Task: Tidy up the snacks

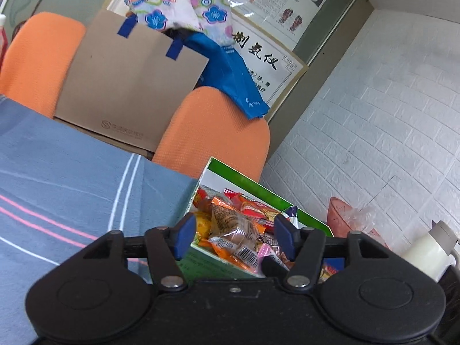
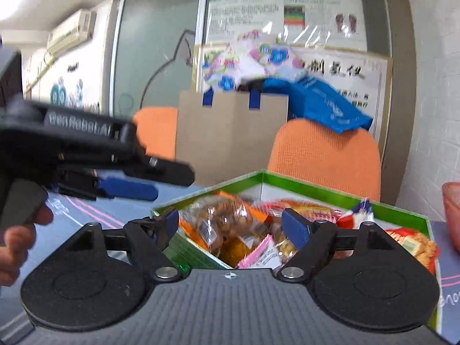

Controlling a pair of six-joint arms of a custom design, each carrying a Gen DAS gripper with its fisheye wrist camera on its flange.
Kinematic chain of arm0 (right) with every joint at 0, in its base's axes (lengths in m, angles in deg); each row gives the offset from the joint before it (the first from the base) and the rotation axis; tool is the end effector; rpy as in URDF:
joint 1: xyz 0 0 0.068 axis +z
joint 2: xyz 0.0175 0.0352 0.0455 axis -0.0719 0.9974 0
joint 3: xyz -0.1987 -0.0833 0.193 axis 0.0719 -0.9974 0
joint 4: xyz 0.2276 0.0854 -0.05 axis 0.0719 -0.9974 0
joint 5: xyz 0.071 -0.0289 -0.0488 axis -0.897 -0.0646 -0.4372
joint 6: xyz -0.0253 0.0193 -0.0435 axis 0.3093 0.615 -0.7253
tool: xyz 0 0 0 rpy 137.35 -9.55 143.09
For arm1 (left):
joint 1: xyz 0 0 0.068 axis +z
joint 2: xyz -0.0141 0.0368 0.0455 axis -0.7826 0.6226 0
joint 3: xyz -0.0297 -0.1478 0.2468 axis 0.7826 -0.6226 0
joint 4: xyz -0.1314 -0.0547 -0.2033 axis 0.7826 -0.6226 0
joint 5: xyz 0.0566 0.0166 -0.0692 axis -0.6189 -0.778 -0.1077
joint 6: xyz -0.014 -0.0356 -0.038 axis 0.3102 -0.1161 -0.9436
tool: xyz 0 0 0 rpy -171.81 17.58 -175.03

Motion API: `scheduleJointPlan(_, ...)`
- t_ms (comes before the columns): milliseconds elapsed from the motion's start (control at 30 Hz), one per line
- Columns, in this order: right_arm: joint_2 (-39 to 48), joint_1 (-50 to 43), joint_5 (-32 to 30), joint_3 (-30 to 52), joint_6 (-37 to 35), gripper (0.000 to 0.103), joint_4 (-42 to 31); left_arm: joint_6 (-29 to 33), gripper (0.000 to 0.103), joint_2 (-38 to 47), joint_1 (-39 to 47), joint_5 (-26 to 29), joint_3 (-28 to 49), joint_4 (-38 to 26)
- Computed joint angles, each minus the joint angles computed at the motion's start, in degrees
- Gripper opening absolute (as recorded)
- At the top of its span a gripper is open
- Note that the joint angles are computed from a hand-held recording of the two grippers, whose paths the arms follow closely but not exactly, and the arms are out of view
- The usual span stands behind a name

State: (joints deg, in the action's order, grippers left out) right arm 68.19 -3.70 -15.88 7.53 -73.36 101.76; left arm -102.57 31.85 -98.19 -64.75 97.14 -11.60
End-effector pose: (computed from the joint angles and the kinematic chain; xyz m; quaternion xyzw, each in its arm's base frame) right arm 0.2819 0.0301 0.1097 -0.3713 0.6942 0.2767 0.5510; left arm 0.1931 -0.1673 0.1463 -0.2590 0.7785 -0.1439 0.5533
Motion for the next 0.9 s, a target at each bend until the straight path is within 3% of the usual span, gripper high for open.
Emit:
scheduleJointPlan(133,-4.15,-5.44,-3.78,-2.1,-2.16,0.103,-3.4,-4.03,0.103,1.58,-2.44,-1.35,-0.39,-2.99)
scheduleJointPlan(233,-7.36,-9.65,-6.71,-1.49,-5.5,0.103,-13.13,-7.9,0.103,5.15,-2.44,0.71,-0.36,-2.92)
scheduleJointPlan(333,-9.7,-12.87,-9.7,0.1,-9.12,0.103,-25.12,-7.61,0.103,8.4,-0.58,3.94,2.25,-4.97)
scheduleJointPlan(400,-10.61,-13.79,-9.43,0.13,-10.93,0.103,-29.25,-7.19,0.103,10.3,0.37,5.6,4.51,-7.03)
scheduleJointPlan(467,-11.38,-14.93,-9.13,-0.47,-13.44,0.103,-32.31,-5.79,0.088,11.89,1.09,7.88,5.51,-6.59)
scheduleJointPlan(567,-12.11,-16.33,-9.8,1.08,-20.77,0.103,-43.16,-4.86,0.078,11.74,-0.35,8.31,6.05,-8.29)
scheduleJointPlan(700,-11.91,-17.61,-8.93,3.15,-34.8,0.103,-59.02,-8.8,0.078,10.81,-6.48,7.57,5.48,-9.5)
scheduleJointPlan(767,-11.58,-17.79,-8.16,3.16,-40.74,0.103,-64.08,-12.65,0.084,10.62,-10.12,7.42,4.94,-9.25)
scheduleJointPlan(900,-11.8,-17.31,-6.72,1.18,-45.27,0.103,-66.64,-21.02,0.091,10.3,-17.57,4.64,3.96,-9.51)
